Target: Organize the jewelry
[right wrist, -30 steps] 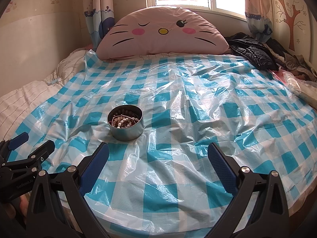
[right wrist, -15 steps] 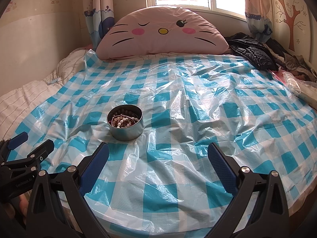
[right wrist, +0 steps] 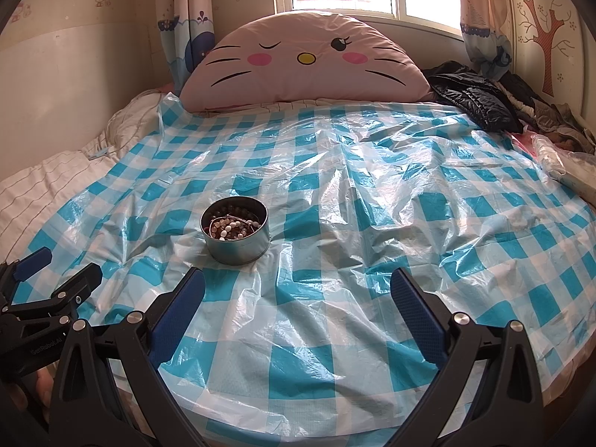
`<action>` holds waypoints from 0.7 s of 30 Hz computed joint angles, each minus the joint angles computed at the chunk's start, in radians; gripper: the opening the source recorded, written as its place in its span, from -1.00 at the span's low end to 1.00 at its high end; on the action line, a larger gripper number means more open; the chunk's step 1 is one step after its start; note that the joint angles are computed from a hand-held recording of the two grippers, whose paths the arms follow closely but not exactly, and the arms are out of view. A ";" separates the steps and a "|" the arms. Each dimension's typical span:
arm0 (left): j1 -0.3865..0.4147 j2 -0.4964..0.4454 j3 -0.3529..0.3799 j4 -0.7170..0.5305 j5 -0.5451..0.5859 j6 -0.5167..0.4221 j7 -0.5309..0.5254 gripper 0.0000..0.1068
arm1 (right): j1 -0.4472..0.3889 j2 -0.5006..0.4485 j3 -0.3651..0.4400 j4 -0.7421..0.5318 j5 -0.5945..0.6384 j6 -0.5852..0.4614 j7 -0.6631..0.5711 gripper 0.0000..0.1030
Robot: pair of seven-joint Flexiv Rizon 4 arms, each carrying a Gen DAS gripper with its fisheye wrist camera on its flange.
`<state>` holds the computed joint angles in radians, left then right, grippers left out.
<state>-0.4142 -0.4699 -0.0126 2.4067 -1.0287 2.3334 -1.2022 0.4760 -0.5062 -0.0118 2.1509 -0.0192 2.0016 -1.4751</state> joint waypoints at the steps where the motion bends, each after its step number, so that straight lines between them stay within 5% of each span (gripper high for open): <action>1: -0.001 0.000 0.000 -0.001 -0.002 0.000 0.001 0.80 | 0.000 0.000 0.000 0.000 0.001 0.001 0.000 0.86; 21: 0.024 0.026 0.010 0.020 0.074 -0.026 -0.039 0.80 | 0.001 -0.001 -0.001 0.001 0.007 0.005 -0.006 0.86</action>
